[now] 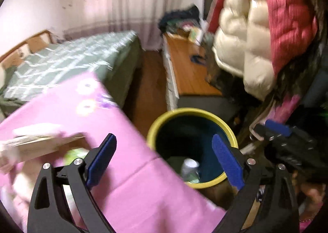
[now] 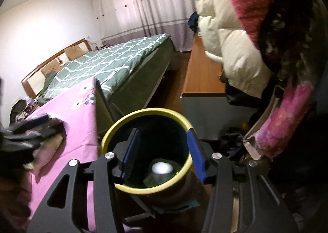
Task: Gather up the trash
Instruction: 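Carry the white bottle over the yellow bin and open the left tool, then grasp the white tissue with the right tool and lift it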
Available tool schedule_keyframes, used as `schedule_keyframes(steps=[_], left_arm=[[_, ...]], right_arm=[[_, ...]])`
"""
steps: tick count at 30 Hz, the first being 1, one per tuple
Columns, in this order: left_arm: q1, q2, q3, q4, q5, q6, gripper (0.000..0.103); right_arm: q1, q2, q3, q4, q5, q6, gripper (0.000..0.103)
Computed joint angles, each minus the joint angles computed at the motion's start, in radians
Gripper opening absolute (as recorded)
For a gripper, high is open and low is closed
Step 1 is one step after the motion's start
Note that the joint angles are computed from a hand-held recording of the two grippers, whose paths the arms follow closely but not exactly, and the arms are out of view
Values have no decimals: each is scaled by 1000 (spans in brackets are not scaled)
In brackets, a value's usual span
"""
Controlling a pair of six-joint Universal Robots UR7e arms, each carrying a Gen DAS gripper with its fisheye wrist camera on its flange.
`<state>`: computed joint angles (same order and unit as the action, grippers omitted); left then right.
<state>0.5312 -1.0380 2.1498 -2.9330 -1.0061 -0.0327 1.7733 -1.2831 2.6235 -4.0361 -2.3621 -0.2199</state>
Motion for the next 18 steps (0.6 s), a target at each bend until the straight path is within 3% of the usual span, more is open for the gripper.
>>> schedule_keyframes(steps=[4, 10, 14, 18], left_arm=[[-17, -190, 99, 36, 98, -64, 98], [-44, -515, 228, 212, 313, -227, 98], [-67, -730, 282, 413, 462, -366, 98], [-86, -916, 300, 638, 550, -492, 98]], right_arm=[[37, 64, -37, 39, 7, 9, 47], [113, 166, -112, 145, 34, 29, 47], [173, 234, -175, 218, 53, 44, 47], [232, 313, -254, 295, 91, 34, 47]])
